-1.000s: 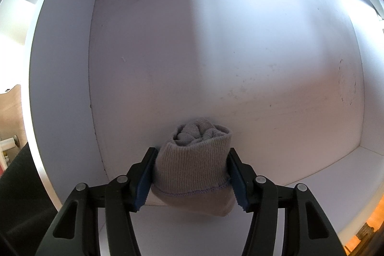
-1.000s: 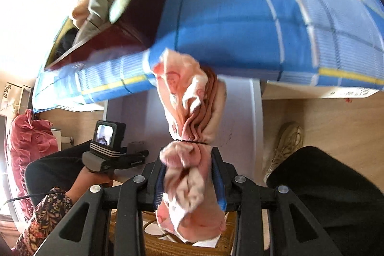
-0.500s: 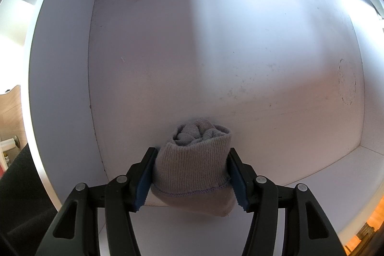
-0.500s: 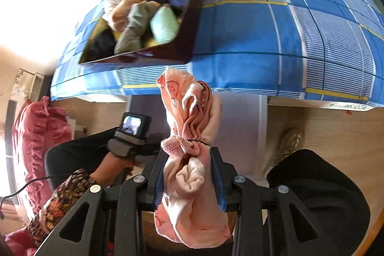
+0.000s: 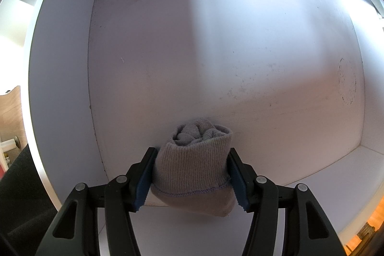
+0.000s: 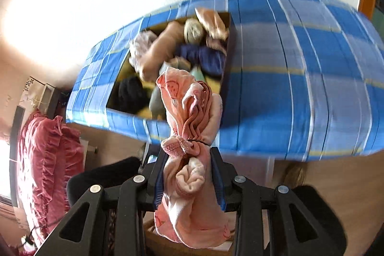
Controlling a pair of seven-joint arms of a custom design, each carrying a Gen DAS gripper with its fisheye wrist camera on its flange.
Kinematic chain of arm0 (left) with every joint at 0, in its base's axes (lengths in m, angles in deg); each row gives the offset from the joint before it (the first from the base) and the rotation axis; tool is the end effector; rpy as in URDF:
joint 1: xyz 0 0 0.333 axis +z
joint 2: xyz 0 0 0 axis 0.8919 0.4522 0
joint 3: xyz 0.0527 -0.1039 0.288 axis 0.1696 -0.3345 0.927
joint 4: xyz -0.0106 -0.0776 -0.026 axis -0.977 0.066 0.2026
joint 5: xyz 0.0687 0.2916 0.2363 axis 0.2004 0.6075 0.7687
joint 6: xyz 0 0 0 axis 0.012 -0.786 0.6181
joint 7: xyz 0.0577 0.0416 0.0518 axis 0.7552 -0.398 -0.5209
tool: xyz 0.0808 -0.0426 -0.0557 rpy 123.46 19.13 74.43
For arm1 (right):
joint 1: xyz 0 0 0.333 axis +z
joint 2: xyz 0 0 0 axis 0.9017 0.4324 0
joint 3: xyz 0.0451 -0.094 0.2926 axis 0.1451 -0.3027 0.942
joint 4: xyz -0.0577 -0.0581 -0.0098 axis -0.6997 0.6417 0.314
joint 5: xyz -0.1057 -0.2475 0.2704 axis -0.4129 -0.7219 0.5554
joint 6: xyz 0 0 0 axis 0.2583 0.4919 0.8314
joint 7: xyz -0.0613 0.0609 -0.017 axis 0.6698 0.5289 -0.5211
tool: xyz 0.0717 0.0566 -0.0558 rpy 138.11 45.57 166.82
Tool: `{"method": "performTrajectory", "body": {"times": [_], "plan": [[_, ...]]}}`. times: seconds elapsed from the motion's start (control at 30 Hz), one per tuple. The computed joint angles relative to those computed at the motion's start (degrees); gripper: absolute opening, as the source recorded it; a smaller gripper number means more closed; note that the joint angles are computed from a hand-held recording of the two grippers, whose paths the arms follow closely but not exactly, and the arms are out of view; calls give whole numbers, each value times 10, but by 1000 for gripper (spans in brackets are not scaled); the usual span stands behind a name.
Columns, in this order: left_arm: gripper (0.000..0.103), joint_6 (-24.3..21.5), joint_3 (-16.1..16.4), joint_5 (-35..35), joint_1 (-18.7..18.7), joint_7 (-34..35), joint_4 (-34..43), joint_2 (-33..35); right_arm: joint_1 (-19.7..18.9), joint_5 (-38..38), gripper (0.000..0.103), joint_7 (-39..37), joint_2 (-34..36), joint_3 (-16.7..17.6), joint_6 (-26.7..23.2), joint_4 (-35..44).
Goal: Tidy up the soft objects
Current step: 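Carry the pink towel bundle into the gold tray and open the right tool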
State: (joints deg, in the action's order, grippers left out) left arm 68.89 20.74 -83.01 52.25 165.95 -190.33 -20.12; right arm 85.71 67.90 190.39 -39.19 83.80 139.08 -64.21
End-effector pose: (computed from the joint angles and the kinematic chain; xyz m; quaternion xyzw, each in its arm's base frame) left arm 0.4533 -0.1889 0.3201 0.4617 -0.8855 -0.0500 0.0156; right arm 0.3768 0.2996 0.6676 -0.5505 0.7978 -0.0268 0.2444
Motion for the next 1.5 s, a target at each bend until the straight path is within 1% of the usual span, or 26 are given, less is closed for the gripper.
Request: {"method": "performTrajectory", "body": {"times": [0.17, 0.33, 0.5, 0.73, 0.87, 1.0, 1.1, 1.17, 1.27, 1.5], "plan": [[59, 2, 0, 0, 0, -1, -2, 1, -8, -47, 33, -9, 85, -5, -33, 96], [59, 2, 0, 1, 0, -1, -1, 1, 13, -64, 33, -12, 175, -27, -62, 171], [59, 4, -1, 3, -1, -3, -4, 1, 38, -68, 33, 0, 240, -50, -74, 217], [59, 3, -1, 3, -1, -4, -4, 2, 61, -72, 33, 4, 285, -71, -68, 245], [59, 3, -1, 3, -1, -3, -3, 2, 70, -87, 33, 7, 303, -81, -56, 250], [59, 3, -1, 3, -1, -4, -3, 3, 75, -93, 34, 7, 304, -85, -42, 232], [59, 3, -1, 3, -1, -4, -3, 3, 76, -97, 36, 2, 296, -85, -42, 215], [59, 3, -1, 3, -1, -4, -3, 3, 75, -90, 38, -3, 282, -83, -32, 194], [59, 1, -2, 3, -2, -6, -2, 3, 74, -100, 39, -13, 262, -78, -27, 169], [59, 4, 0, 0, 0, -3, -4, 5, 100, -197, 40, -29, 268, -62, -88, 202]]}}
